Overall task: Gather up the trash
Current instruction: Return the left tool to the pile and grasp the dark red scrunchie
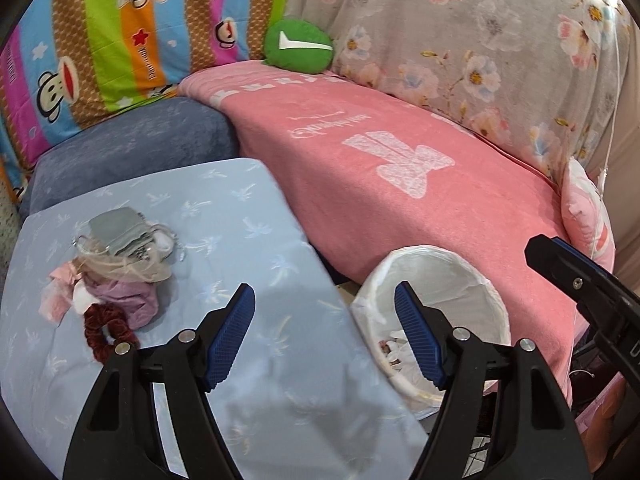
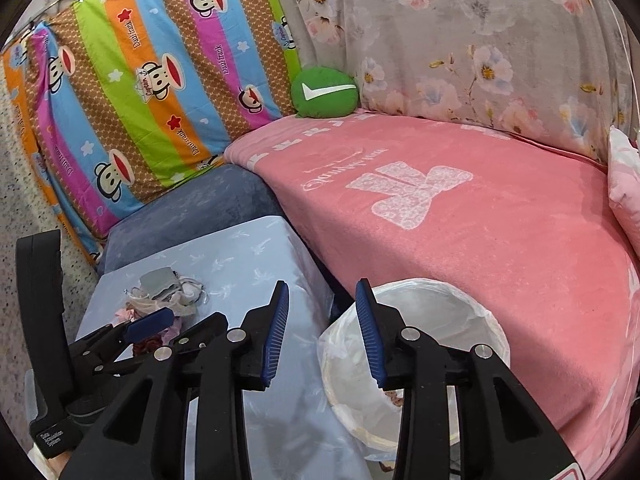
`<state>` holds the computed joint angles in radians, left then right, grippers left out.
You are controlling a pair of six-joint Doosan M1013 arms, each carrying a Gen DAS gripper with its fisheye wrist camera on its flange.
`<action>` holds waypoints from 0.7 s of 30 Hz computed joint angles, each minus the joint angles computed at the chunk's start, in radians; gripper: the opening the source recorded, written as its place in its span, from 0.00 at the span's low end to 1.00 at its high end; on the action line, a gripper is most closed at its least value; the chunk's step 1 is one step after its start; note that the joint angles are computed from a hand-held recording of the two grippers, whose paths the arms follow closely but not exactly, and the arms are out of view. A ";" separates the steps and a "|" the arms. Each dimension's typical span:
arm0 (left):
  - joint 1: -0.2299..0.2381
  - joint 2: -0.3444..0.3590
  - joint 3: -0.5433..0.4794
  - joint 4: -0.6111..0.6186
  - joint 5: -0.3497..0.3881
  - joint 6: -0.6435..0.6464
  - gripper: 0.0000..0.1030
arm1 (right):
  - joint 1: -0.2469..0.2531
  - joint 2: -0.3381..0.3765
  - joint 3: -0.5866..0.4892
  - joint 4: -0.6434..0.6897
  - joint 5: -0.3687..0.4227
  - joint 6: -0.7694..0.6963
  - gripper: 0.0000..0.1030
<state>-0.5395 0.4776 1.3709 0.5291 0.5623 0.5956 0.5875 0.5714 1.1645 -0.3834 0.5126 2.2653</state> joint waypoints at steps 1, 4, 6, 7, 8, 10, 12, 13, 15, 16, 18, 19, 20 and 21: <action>0.004 -0.005 0.009 0.010 0.005 -0.017 0.67 | 0.003 0.003 -0.004 0.011 0.001 -0.012 0.34; 0.012 -0.019 0.034 0.034 0.010 -0.054 0.67 | 0.014 0.015 -0.021 0.042 0.006 -0.046 0.34; 0.020 -0.028 0.051 0.047 0.012 -0.081 0.67 | 0.021 0.023 -0.033 0.058 0.011 -0.065 0.34; 0.025 -0.034 0.060 0.051 0.011 -0.094 0.67 | 0.025 0.028 -0.040 0.068 0.014 -0.075 0.34; 0.030 -0.038 0.069 0.055 0.013 -0.106 0.67 | 0.028 0.032 -0.046 0.076 0.017 -0.084 0.34; 0.038 -0.045 0.083 0.064 0.017 -0.128 0.67 | 0.035 0.044 -0.063 0.096 0.025 -0.105 0.34; 0.045 -0.051 0.097 0.073 0.026 -0.146 0.67 | 0.041 0.056 -0.078 0.118 0.034 -0.127 0.35; 0.051 -0.056 0.109 0.082 0.031 -0.160 0.67 | 0.045 0.062 -0.086 0.126 0.038 -0.136 0.35; 0.059 -0.059 0.121 0.085 0.039 -0.176 0.67 | 0.052 0.074 -0.101 0.142 0.048 -0.151 0.36; 0.066 -0.061 0.129 0.081 0.044 -0.182 0.67 | 0.054 0.079 -0.107 0.149 0.050 -0.159 0.38; 0.082 -0.064 0.144 0.062 0.053 -0.187 0.67 | 0.061 0.092 -0.123 0.162 0.057 -0.171 0.39; 0.088 -0.063 0.148 0.053 0.057 -0.188 0.67 | 0.064 0.100 -0.132 0.172 0.063 -0.181 0.39; 0.096 -0.065 0.158 0.044 0.060 -0.191 0.67 | 0.067 0.108 -0.143 0.183 0.070 -0.191 0.39; 0.103 -0.067 0.166 0.036 0.063 -0.194 0.67 | 0.070 0.115 -0.152 0.192 0.077 -0.200 0.39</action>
<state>-0.4360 0.4106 1.5373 0.5647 0.6253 0.4017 0.6573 0.6868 1.0122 -0.1914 0.5894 2.0654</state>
